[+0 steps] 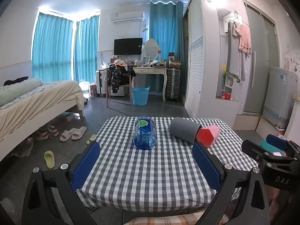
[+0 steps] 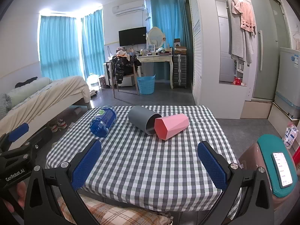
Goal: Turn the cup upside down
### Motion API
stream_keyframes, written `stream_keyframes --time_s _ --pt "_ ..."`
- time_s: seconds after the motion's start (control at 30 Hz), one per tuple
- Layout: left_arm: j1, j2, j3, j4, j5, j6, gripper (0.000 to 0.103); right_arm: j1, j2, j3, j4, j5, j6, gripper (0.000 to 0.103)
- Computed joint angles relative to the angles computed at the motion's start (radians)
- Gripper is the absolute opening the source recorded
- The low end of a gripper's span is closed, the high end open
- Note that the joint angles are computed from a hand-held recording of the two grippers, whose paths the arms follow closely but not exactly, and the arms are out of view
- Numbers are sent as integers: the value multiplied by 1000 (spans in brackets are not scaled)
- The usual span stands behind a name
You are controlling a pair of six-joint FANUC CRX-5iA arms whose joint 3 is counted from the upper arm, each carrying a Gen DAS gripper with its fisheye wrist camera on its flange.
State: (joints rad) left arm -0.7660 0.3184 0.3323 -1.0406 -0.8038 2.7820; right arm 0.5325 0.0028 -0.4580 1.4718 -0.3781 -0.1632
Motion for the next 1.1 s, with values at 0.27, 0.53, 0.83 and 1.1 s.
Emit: stream_keyframes --time_s 0.27,0.53,0.83,1.1 --pt "-1 0 0 -3 -1 2 102 7 5 6 -1 -5 0 103" --pt "-2 0 -1 -4 -2 5 102 9 5 7 -6 -7 5 103" --pt "-3 -1 0 -3 -5 4 102 1 6 1 14 3 -12 103" --pt "-1 -1 -4 -2 -2 4 102 11 7 3 6 -6 -7 103"
